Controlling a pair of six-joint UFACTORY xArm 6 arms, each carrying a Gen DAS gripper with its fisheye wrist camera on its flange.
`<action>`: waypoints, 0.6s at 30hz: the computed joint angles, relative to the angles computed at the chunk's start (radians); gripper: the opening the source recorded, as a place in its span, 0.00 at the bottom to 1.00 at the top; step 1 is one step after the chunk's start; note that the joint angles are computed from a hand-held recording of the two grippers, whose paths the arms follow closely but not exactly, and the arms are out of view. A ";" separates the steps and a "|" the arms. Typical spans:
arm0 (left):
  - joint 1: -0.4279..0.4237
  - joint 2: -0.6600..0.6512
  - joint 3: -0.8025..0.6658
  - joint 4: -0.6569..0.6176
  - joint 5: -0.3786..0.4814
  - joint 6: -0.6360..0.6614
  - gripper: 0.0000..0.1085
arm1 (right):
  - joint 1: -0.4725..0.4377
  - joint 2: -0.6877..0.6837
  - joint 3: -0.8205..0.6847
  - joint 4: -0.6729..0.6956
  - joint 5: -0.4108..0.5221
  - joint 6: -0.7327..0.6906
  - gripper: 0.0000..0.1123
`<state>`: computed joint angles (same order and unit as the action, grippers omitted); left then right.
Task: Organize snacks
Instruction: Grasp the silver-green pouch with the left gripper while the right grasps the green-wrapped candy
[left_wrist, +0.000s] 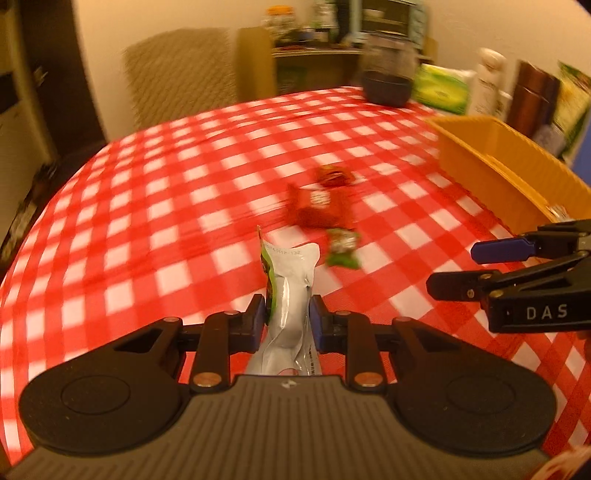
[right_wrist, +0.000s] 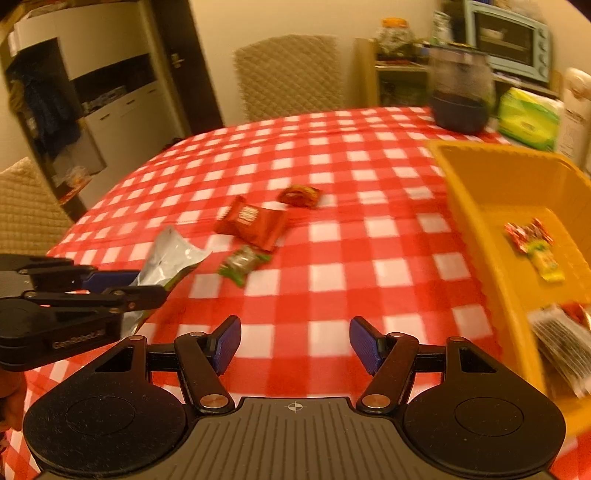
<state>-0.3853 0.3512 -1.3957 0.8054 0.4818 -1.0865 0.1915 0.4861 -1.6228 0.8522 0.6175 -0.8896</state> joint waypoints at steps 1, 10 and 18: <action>0.005 -0.010 0.015 0.000 0.001 -0.018 0.21 | 0.006 0.011 -0.014 0.009 0.001 -0.011 0.59; 0.036 -0.012 0.043 0.024 -0.018 -0.136 0.21 | 0.048 0.151 -0.199 0.034 0.057 0.005 0.44; 0.044 -0.016 0.059 -0.021 -0.012 -0.109 0.31 | 0.086 0.263 -0.332 -0.052 0.019 0.138 0.43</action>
